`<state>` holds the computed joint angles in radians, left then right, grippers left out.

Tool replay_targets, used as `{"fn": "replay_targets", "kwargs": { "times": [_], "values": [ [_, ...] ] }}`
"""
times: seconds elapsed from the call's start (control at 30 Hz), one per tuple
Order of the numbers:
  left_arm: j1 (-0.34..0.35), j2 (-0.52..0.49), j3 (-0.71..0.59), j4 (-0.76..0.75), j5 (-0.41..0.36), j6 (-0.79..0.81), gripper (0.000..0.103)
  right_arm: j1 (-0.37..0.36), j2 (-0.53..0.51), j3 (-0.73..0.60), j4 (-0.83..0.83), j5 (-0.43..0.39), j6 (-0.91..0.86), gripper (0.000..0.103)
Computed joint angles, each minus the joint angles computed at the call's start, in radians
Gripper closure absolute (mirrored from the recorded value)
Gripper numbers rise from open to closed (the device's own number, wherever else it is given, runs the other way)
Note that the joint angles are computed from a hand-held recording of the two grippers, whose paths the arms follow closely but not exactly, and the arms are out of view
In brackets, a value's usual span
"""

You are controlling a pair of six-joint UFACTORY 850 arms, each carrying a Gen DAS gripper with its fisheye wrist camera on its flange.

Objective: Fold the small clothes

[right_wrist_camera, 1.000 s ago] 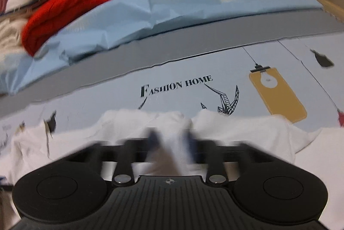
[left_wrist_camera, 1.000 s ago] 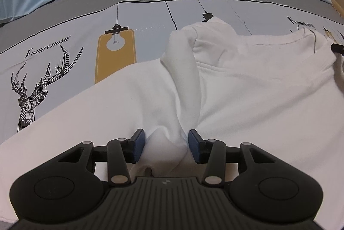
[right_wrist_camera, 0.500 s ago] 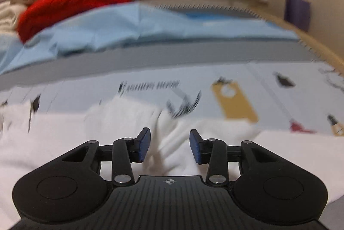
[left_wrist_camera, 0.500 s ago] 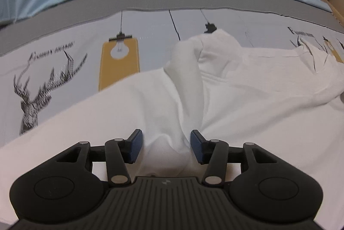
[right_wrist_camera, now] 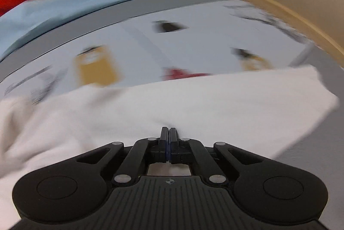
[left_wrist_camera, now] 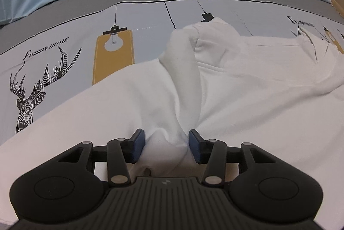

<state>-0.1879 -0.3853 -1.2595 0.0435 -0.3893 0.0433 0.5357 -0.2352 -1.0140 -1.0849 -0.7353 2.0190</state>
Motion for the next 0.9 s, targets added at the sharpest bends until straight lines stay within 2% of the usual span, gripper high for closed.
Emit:
{"fn": "replay_targets", "kwargs": {
  "times": [0.07,0.13,0.2,0.23,0.27,0.3,0.33,0.37,0.43,0.47,0.53,0.57,0.6,0.63,0.7,0.77,0.8,0.9],
  "values": [
    [-0.007,0.000,0.003,0.038,0.005,-0.030,0.052,-0.020,0.046,0.054,-0.034,0.032,0.052,0.103],
    [-0.009,-0.003,0.002,0.049,0.009,-0.037,0.052,-0.021,0.059,0.076,-0.044,-0.030,0.084,0.102],
    [-0.008,-0.002,0.003,0.043,0.011,-0.031,0.052,-0.017,0.104,0.132,-0.098,-0.104,0.225,0.097],
    [-0.007,-0.002,0.004,0.039,0.012,-0.028,0.051,-0.016,0.117,0.148,-0.078,-0.165,0.264,0.087],
    [-0.007,-0.002,0.004,0.037,0.013,-0.025,0.051,-0.023,0.126,0.160,-0.038,-0.217,0.294,0.068],
    [-0.007,-0.002,0.005,0.039,0.014,-0.026,0.051,-0.032,0.139,0.173,0.006,-0.252,0.325,0.061],
    [-0.008,-0.001,0.006,0.044,0.015,-0.029,0.051,-0.043,0.152,0.187,0.045,-0.278,0.365,0.055],
    [-0.009,0.000,0.007,0.049,0.017,-0.034,0.051,-0.057,0.169,0.208,0.074,-0.285,0.409,0.054],
    [-0.012,0.001,0.010,0.063,0.022,-0.049,0.051,-0.102,0.207,0.255,0.084,-0.216,0.461,0.053],
    [-0.014,0.002,0.012,0.073,0.025,-0.058,0.051,-0.124,0.220,0.275,0.076,-0.177,0.476,0.053],
    [-0.016,0.007,0.020,0.090,0.037,-0.069,0.051,-0.143,0.221,0.286,0.032,-0.170,0.482,0.054],
    [-0.018,0.009,0.025,0.099,0.047,-0.074,0.051,-0.159,0.226,0.295,0.002,-0.146,0.489,0.069],
    [-0.019,0.011,0.031,0.107,0.059,-0.079,0.051,-0.165,0.238,0.313,-0.037,-0.129,0.522,0.089],
    [-0.018,0.014,0.040,0.088,0.081,-0.056,0.051,-0.185,0.249,0.330,-0.092,-0.084,0.558,0.100],
    [-0.018,0.021,0.064,0.077,0.137,-0.039,0.051,-0.206,0.271,0.359,-0.177,-0.069,0.615,0.100],
    [-0.021,0.026,0.083,0.089,0.183,-0.039,0.051,-0.222,0.267,0.356,-0.139,-0.140,0.585,0.100],
    [-0.022,0.029,0.088,0.081,0.195,-0.026,0.051,-0.236,0.275,0.366,-0.119,-0.149,0.603,0.100],
    [-0.031,0.036,0.089,0.122,0.200,-0.036,0.052,-0.274,0.280,0.378,-0.152,-0.098,0.596,0.094]
  ]
}}
